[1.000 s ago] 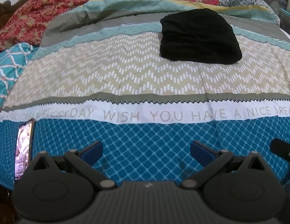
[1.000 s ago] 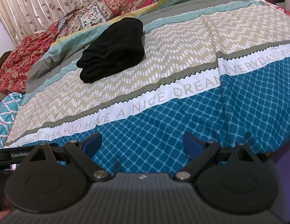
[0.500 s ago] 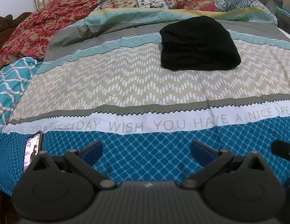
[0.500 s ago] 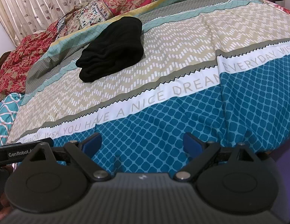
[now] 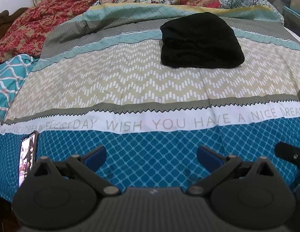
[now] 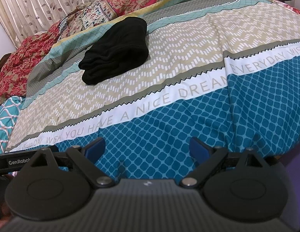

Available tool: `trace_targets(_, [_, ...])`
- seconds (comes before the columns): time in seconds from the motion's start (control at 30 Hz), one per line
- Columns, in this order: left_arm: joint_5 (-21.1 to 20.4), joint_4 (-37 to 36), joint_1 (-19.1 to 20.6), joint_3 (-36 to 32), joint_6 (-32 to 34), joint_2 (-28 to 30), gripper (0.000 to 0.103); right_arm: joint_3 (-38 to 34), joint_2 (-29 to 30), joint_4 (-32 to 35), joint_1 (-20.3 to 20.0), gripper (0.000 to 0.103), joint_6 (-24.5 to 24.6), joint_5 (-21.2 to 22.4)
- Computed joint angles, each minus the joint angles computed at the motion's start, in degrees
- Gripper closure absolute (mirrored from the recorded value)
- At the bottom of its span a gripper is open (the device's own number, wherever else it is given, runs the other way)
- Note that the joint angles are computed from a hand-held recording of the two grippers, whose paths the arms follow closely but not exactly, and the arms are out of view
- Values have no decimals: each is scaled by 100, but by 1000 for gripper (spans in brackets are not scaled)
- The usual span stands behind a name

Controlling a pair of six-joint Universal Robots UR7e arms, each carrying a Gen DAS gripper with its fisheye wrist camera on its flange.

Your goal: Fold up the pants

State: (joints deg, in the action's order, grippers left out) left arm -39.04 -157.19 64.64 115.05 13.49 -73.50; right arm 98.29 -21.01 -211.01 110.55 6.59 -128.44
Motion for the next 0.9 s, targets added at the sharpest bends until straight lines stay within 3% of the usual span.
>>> trace_targets(0.9, [119,478,20,-75,-283,34,0,10,1,17,7,8,37,-3])
